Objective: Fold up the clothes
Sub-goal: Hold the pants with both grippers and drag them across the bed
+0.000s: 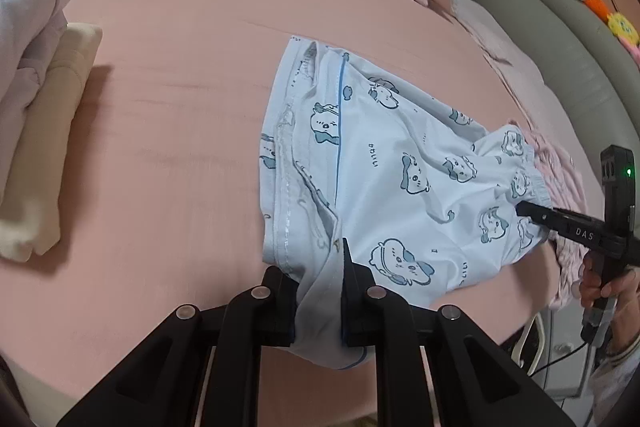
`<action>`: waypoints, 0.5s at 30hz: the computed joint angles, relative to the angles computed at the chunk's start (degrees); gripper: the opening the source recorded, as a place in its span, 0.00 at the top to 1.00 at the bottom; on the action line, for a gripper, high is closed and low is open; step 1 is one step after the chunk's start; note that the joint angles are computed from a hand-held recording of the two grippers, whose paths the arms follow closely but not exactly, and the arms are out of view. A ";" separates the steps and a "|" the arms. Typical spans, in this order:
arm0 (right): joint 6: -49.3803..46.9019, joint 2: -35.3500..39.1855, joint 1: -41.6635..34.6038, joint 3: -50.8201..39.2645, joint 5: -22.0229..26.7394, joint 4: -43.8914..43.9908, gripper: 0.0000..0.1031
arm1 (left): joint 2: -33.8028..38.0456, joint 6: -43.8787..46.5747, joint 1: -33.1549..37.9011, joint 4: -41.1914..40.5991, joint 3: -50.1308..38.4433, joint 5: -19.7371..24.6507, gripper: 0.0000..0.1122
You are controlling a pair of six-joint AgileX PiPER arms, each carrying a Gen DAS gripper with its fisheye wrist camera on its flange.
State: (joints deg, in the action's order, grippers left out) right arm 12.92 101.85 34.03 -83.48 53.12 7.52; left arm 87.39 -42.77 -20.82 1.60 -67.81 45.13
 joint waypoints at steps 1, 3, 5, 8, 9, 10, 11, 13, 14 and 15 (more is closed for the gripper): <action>-1.90 1.45 -1.27 -1.24 0.14 0.75 0.86 | -0.07 0.09 -0.26 -0.02 -0.01 0.48 0.89; -8.14 1.43 -6.64 -3.36 3.44 2.81 0.86 | -0.17 -0.69 -0.95 0.28 0.20 0.87 0.89; -10.12 2.01 -8.05 -4.59 4.80 3.38 0.86 | -0.18 -1.67 -1.56 0.55 0.49 1.00 0.89; -11.77 2.41 -8.44 -5.60 5.69 3.70 0.86 | -0.17 -3.02 -2.42 0.49 0.82 1.17 0.89; -12.29 2.48 -8.43 -6.06 5.92 3.49 0.86 | -0.22 -3.27 -2.82 0.48 0.88 1.34 0.89; -12.61 2.64 -8.40 -6.55 6.20 3.20 0.86 | -0.33 -3.65 -3.41 0.91 0.82 1.82 0.89; -12.82 2.84 -8.36 -7.06 6.50 2.88 0.86 | -0.47 -4.16 -4.06 1.60 0.73 2.37 0.89; -13.63 3.35 -8.53 -7.98 7.01 2.89 0.85 | -0.61 -5.19 -5.32 2.78 0.20 3.52 0.89; -13.96 3.46 -8.68 -8.15 7.11 3.09 0.86 | -0.54 -5.33 -5.72 2.95 -0.22 3.87 0.89; -14.14 3.51 -8.91 -8.17 7.14 3.34 0.85 | -0.57 -5.42 -6.07 3.08 -0.48 4.23 0.89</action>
